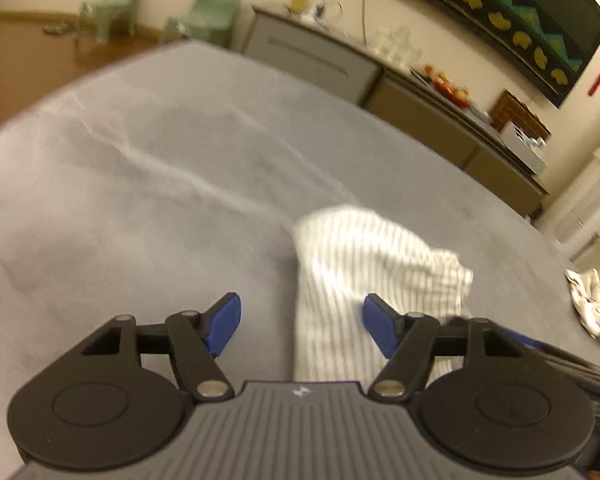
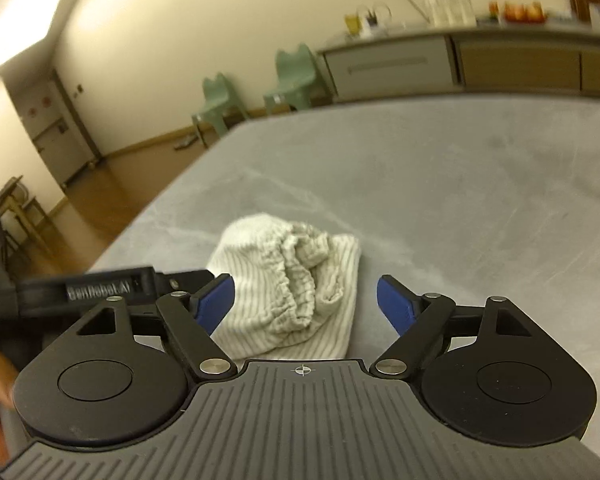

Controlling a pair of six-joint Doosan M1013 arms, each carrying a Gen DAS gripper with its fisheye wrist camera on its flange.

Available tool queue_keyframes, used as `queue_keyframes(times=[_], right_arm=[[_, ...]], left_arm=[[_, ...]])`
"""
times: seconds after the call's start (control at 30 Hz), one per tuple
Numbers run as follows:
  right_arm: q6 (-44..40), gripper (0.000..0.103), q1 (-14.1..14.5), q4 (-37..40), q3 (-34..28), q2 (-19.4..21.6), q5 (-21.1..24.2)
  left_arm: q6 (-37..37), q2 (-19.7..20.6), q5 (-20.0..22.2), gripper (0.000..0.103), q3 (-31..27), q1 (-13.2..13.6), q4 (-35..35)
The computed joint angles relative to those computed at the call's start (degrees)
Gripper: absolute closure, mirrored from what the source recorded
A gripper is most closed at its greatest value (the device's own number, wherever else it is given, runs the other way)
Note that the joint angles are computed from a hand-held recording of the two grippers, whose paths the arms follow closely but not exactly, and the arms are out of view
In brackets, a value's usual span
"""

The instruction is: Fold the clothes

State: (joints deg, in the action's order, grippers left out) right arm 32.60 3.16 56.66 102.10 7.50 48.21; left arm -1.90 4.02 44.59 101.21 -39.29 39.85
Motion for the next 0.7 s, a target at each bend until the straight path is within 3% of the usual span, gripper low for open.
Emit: queue_keyframes(times=[0.03,0.07,0.1,0.2,0.33,0.4,0.47,0.53,0.6,0.63,0.7], right_arm=[[1.90,0.036,0.73,-1.86,-0.59,0.99,-0.09],[3.42,0.065,1.10,-2.75,-0.85,1.64,0.27],[4.69,0.074,1.48,-3.45,-1.15,2.24,0.70],[3.23,0.081,3.12,-1.68,-2.88,3.27,2.33],[-1.76,0.081,7.83,0.96,-6.37,5.42,2.28],[-0.94,0.081,10.77,-2.91,-8.09,7.01,0.76],[1.76,0.079,13.52,-10.09,-9.31,8.52,-1.58],[-1.03,0.074,14.47,-10.55,-8.81,8.62,-3.99],[-0.50,0.055,14.34,-11.19,-9.29,8.59,-3.62],[0.69,0.051,14.02,-11.75,-9.63,8.43,-2.96],[-0.83,0.032,12.69,-10.25,-9.12,7.25,-2.81]], left_arm=[[0.46,-0.06,-1.36,0.055,0.31,0.26,-0.40],[-0.14,-0.21,-1.44,0.077,0.37,0.39,-0.51],[-0.85,-0.38,-1.40,0.078,0.41,0.51,-0.57],[-7.13,-0.47,6.77,0.081,-0.54,-0.78,4.65],[-13.18,-1.08,15.59,0.080,-0.56,-0.93,7.24],[-11.60,-1.09,16.10,0.079,-0.11,0.27,4.28],[-10.83,-1.36,14.74,0.070,0.60,0.94,3.47],[-10.96,-1.90,14.40,0.069,1.14,0.89,3.92],[-10.96,-2.08,15.50,0.067,1.00,0.33,4.23],[-10.44,-2.16,16.26,0.065,0.84,-0.02,4.22],[-8.54,-1.56,19.21,0.051,-0.43,-0.63,4.61]])
